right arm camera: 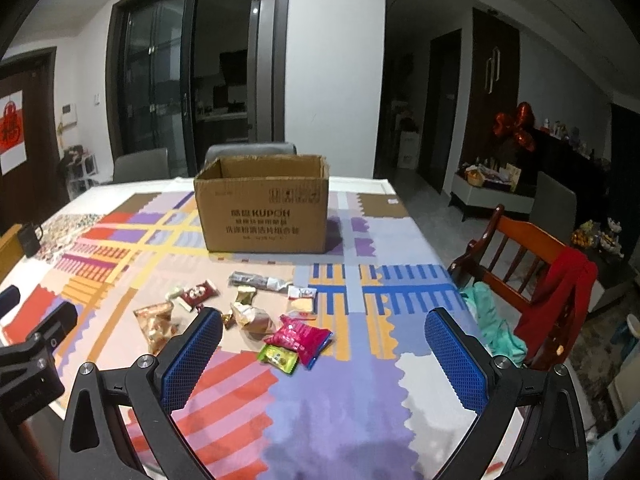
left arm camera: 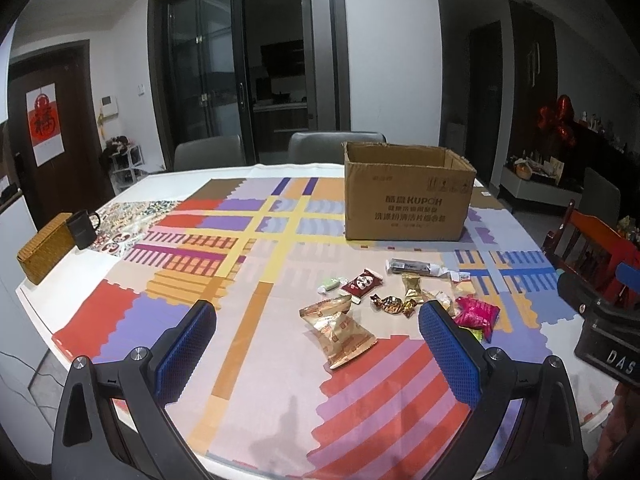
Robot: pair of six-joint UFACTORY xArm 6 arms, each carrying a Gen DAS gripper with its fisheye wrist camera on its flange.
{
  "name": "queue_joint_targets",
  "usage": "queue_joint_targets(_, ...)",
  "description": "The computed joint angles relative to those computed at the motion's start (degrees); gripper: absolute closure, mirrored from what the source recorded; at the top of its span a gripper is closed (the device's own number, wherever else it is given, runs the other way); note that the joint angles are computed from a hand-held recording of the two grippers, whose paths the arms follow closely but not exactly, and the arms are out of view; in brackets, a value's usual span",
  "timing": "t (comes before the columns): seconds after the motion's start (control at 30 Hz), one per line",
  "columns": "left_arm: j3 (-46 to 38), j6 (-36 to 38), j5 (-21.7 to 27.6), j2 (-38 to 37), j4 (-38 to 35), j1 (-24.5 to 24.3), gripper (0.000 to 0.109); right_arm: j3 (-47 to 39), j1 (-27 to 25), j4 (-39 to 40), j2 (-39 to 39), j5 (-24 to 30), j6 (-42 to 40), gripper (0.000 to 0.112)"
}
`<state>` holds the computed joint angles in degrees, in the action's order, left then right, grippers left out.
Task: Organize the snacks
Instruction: 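Move the left tool to the gold biscuit packet while the right tool approaches the pink packet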
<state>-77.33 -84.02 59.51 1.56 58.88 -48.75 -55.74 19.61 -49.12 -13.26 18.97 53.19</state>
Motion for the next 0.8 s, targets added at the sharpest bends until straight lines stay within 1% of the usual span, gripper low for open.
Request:
queue_joint_targets(0.17, -3.1, 1.8, -1.7, 3.4, -1.9, 2.3, 0.006, -2.1, -0.1, 0.8, 3.6, 0.0, -1.9, 0.010)
queue_joint_targets(0.4, -6.2, 4.1, -3.5, 7.6, -4.6, 4.7, 0.006, -5.3, -0.9, 8.4, 9.3, 0.1, -7.9, 0.010)
queue_joint_targets(0.63, -8.0, 6.3, -4.6, 11.0, -7.8, 7.0, 0.006, -9.0, -1.0, 10.8, 14.3, 0.6, -10.1, 0.010)
queue_joint_targets(0.8, -9.7, 7.6, -5.0, 14.0, -10.2, 8.5, 0.006, -11.7, -0.9, 14.1, 18.1, 0.9, -13.1, 0.010)
